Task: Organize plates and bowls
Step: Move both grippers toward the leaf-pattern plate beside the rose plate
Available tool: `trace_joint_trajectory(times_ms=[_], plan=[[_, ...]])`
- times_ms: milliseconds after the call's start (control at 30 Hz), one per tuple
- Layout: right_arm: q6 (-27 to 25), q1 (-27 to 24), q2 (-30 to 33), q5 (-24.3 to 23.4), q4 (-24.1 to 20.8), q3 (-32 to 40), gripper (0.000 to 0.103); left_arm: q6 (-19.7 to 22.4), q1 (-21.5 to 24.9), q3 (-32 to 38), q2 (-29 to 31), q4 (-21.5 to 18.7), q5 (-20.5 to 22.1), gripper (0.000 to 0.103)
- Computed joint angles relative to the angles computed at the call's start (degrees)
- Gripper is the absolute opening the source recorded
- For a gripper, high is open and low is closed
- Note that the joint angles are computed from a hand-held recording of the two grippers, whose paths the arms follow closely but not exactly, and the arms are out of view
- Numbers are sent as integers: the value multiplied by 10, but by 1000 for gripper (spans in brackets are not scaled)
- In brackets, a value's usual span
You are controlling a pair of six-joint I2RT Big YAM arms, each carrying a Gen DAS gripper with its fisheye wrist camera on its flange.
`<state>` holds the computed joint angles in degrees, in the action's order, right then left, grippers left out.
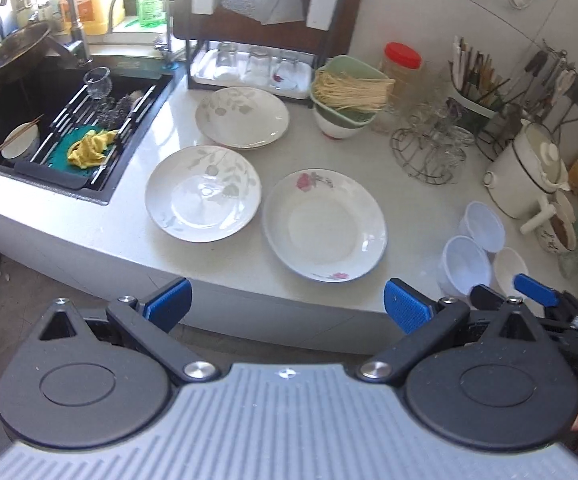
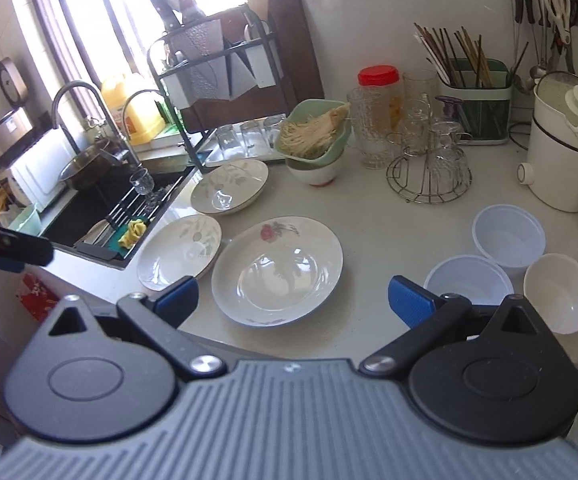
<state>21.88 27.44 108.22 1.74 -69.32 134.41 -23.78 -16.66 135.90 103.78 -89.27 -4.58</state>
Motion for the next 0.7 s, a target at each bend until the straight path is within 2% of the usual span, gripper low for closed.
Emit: trace_joint_trajectory(times_ms=[200, 300, 433, 500, 567, 700], plan=[[-12, 16, -12, -3, 45, -37, 103, 24, 22, -177, -80, 143, -18, 103], [-5, 25, -16, 0, 79, -57, 103, 42, 37, -216, -90, 182, -18, 103], [5, 35, 6, -6, 84, -38, 103, 73, 60, -247, -88, 220, -12, 103], [15, 42, 27, -3, 77, -11, 103, 85, 76, -241, -73, 221, 4, 103], [16, 49, 52, 4, 61, 27, 103, 90, 98, -250, -69, 244, 42, 103], [30, 60, 134, 14, -3, 168, 103, 114, 131, -233, -44, 267, 78, 103]])
